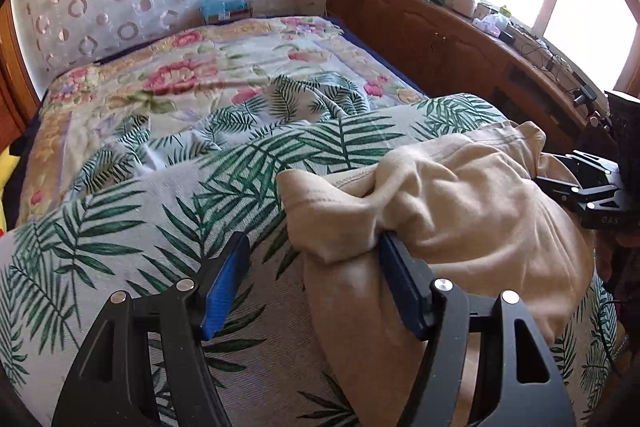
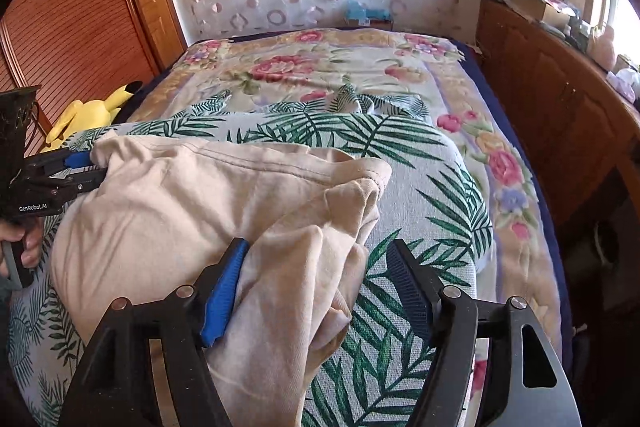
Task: Fold small clothes
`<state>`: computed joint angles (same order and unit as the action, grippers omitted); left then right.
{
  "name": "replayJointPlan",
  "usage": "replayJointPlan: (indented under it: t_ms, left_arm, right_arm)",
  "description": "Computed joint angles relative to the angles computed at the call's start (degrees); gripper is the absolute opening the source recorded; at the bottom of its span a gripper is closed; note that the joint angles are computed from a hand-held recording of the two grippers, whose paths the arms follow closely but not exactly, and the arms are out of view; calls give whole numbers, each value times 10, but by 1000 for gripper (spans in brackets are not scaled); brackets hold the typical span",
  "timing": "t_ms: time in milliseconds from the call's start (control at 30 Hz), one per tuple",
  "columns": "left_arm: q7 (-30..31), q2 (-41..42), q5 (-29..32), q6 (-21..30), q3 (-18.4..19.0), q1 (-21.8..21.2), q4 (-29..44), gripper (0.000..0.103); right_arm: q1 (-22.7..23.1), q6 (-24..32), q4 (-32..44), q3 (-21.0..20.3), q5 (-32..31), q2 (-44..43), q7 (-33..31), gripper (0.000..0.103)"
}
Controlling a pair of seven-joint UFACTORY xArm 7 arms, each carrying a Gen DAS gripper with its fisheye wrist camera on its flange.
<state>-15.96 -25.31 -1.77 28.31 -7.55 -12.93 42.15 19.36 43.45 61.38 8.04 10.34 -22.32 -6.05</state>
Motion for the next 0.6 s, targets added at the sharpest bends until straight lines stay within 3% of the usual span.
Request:
replayJointPlan:
  t_ms: [167,267,367,533,600]
  left_arm:
    - [3,7,-8,-3,4,-4,4,69]
    - [2,7,-15,-5,6,-6,4,69]
    - [4,9,-21,-5,9,-9,6,68]
    - [51,15,-78,-5,38,-43,12,40]
    - [59,15,-94,-1,40,-45,13,38]
  right_arm:
    - [5,-5,6,-1,18,15,2,78]
    - [19,-22,-9,-7,36,11,-29,78]
    - [36,-23,-13,-24,71,13,-76,58]
    - [42,0,-4,-40,122,23,-125,27]
    - [38,3,-3,-41,131,24,-144,21]
